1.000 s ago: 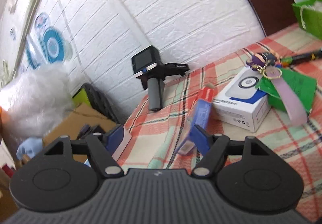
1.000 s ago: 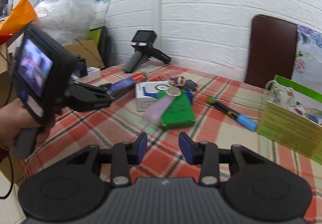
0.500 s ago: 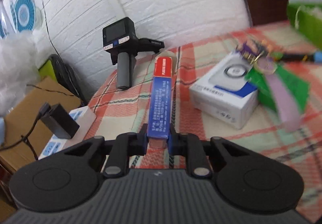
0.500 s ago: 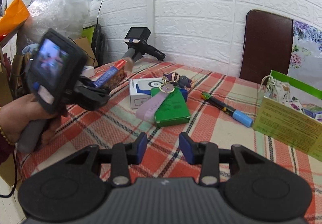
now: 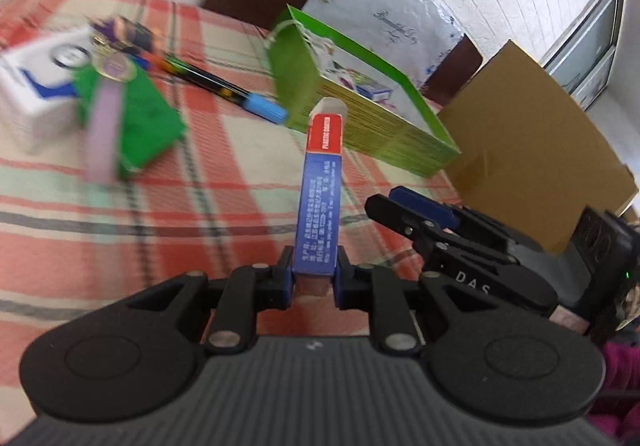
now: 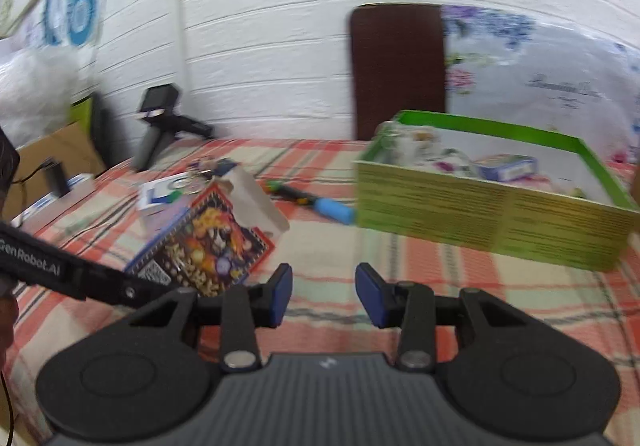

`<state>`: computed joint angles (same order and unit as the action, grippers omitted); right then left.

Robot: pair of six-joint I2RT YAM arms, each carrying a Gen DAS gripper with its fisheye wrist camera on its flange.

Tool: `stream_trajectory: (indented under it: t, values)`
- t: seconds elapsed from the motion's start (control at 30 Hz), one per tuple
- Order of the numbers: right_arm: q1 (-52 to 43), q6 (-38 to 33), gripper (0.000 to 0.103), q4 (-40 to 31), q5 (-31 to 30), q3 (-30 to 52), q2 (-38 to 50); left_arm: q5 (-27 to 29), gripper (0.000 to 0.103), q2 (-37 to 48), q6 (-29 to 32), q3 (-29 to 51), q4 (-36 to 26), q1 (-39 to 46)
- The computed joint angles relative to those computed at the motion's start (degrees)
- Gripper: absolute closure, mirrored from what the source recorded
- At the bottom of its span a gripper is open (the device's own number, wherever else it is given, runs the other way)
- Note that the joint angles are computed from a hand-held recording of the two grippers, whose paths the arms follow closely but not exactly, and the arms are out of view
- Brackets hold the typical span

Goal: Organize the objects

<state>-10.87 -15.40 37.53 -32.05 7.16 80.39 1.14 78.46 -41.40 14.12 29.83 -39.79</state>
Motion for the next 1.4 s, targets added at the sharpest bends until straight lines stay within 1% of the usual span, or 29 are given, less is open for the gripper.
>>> stream_trajectory:
  t: [0.03, 0.07, 0.1, 0.13, 0.17, 0.2, 0.23, 0.3, 0.37, 0.4, 0.43, 0.47, 0.5, 0.6, 0.63, 0.67, 0.77, 0.83, 0.87, 0.93, 0.97, 1.0, 1.07, 1.1, 1.17, 1.2, 1.3, 1.4]
  values:
    - [-2.2, -0.1, 0.066, 0.0, -0.7, 0.2, 0.3, 1.4, 0.082, 5.0, -1.8, 1.6, 3.3, 0.1]
    - [-4.4, -0.2, 0.066, -0.3, -1.5, 0.7, 0.7, 3.1, 0.081, 9.4, -3.2, 3.4, 5.2, 1.0]
    - [-6.3, -0.3, 0.066, -1.0, -2.3, 1.2, 1.0, 3.8, 0.073, 12.6, -4.3, 5.6, 4.0, 1.4]
    - [-7.6, -0.4, 0.066, -1.4, -2.9, 1.6, 1.5, 3.6, 0.074, 14.0, -4.9, 6.5, 3.8, 1.0]
    - [-8.8, -0.7, 0.066, -1.8, -3.7, 1.8, 2.0, 3.5, 0.072, 13.2, -5.1, 6.2, 3.6, 1.0]
    - [-9.7, -1.1, 0.066, -2.2, -4.5, 2.0, 2.5, 3.0, 0.063, 10.6, -4.6, 6.7, -0.4, 0.9]
    - [-10.1, -1.6, 0.066, -2.6, -5.4, 1.9, 2.6, 0.5, 0.051, 7.2, -4.0, 7.2, -5.6, 0.0]
    - [-10.0, -3.4, 0.063, -3.6, -7.3, 1.8, 3.2, -6.6, 0.042, -0.7, -0.9, 6.9, -13.8, -2.5]
    - [-8.8, -5.0, 0.06, -4.6, -9.6, 1.1, 3.1, -11.1, 0.042, -6.6, 2.7, 7.1, -20.7, -3.5]
    - [-7.6, -5.8, 0.057, -4.4, -10.2, 0.8, 3.4, -12.5, 0.042, -8.3, 3.5, 7.5, -22.8, -3.7]
    - [-6.0, -6.7, 0.056, -4.3, -10.1, 0.4, 3.7, -12.8, 0.042, -8.9, 4.2, 7.8, -23.9, -3.4]
    - [-4.3, -7.6, 0.052, -4.1, -9.7, 0.0, 4.0, -12.2, 0.042, -8.3, 5.1, 8.5, -24.1, -2.2]
    - [-2.4, -8.1, 0.049, -3.5, -8.8, -0.2, 4.6, -11.8, 0.044, -6.9, 5.4, 9.5, -24.4, -1.5]
    - [2.8, -9.2, 0.048, -2.6, -5.5, 0.0, 6.7, -10.6, 0.044, 0.3, 9.2, 12.9, -21.6, 0.9]
    - [4.1, -9.1, 0.047, -2.3, -3.9, 0.5, 7.6, -10.6, 0.044, 2.0, 10.5, 14.1, -21.8, 1.5]
    - [5.4, -8.7, 0.047, -2.6, -2.6, 1.1, 8.3, -10.5, 0.044, 5.5, 11.8, 16.3, -21.6, 2.3]
    - [8.3, -8.0, 0.044, -2.7, -0.8, 3.3, 11.0, -7.2, 0.043, 11.6, 14.2, 19.6, -21.2, 4.8]
    - [11.6, -7.3, 0.043, 0.8, 2.3, 3.8, 13.7, -5.2, 0.044, 11.9, 12.6, 18.2, -18.2, 5.5]
    - [12.6, -7.5, 0.041, 2.6, 3.0, 4.0, 15.2, -7.2, 0.045, 11.6, 11.9, 18.2, -18.7, 4.8]
    - [13.4, -7.9, 0.044, 6.5, 3.2, 3.3, 17.0, -9.6, 0.051, 10.0, 11.0, 17.6, -19.3, 3.7]
    - [13.2, -8.3, 0.049, 7.6, 2.7, 2.7, 17.2, -10.0, 0.053, 8.7, 10.0, 17.1, -19.6, 3.5]
    - [12.7, -8.8, 0.053, 8.2, 1.8, 2.2, 17.2, -10.0, 0.057, 7.4, 9.0, 16.6, -19.5, 3.3]
    - [11.6, -9.2, 0.055, 9.6, 0.3, 0.9, 16.7, -9.2, 0.058, 5.6, 7.7, 16.4, -19.1, 3.1]
    - [10.8, -9.0, 0.055, 12.3, -0.1, -0.4, 16.9, -9.3, 0.058, 5.1, 7.3, 16.9, -19.2, 2.8]
    - [8.9, -8.7, 0.055, 19.1, -1.2, -2.6, 18.1, -10.6, 0.058, 5.3, 7.5, 19.0, -20.0, 1.6]
    - [7.9, -8.8, 0.055, 21.0, -1.6, -3.1, 18.2, -11.0, 0.058, 5.9, 7.6, 20.4, -20.4, 1.2]
    - [4.9, -7.5, 0.055, 24.6, -2.6, -3.2, 18.5, -11.6, 0.058, 7.3, 9.2, 24.9, -21.0, 0.1]
    - [2.4, -6.0, 0.055, 27.6, -3.0, -2.1, 18.3, -11.8, 0.058, 10.1, 11.6, 30.9, -22.2, -0.4]
